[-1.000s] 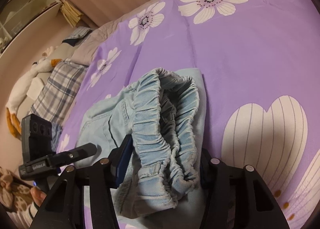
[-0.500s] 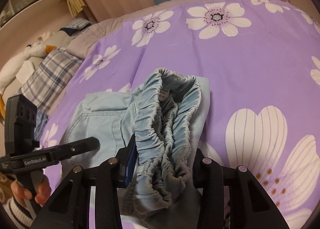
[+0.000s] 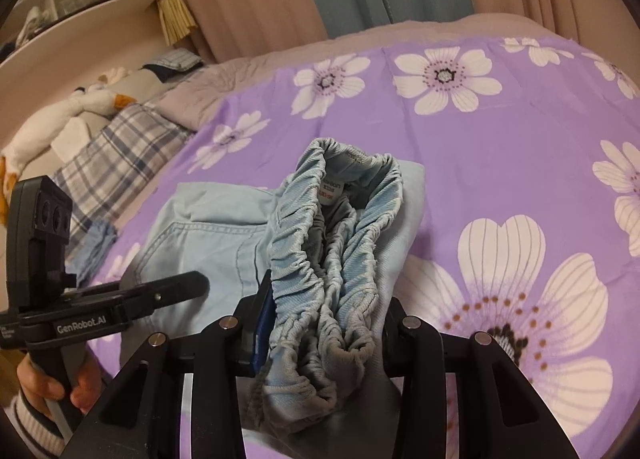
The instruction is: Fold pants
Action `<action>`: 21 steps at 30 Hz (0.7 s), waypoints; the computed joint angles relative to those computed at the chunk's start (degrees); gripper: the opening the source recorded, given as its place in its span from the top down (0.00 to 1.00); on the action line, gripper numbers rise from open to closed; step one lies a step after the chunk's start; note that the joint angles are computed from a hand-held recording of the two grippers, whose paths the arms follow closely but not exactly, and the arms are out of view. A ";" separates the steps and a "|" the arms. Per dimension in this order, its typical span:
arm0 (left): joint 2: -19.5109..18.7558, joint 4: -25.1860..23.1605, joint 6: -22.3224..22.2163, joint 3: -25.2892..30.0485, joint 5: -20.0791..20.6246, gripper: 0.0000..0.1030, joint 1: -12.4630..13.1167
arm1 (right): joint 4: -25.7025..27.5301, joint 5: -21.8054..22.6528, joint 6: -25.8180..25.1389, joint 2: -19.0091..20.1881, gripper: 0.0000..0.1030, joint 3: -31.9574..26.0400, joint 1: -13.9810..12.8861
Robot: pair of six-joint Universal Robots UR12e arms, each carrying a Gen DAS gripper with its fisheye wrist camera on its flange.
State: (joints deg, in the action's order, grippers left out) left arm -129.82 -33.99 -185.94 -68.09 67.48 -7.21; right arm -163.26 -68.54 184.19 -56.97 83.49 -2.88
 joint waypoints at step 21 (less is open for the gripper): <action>6.88 6.40 -2.31 -9.21 2.65 0.63 0.81 | -3.91 1.19 -3.87 -3.47 0.60 3.80 1.32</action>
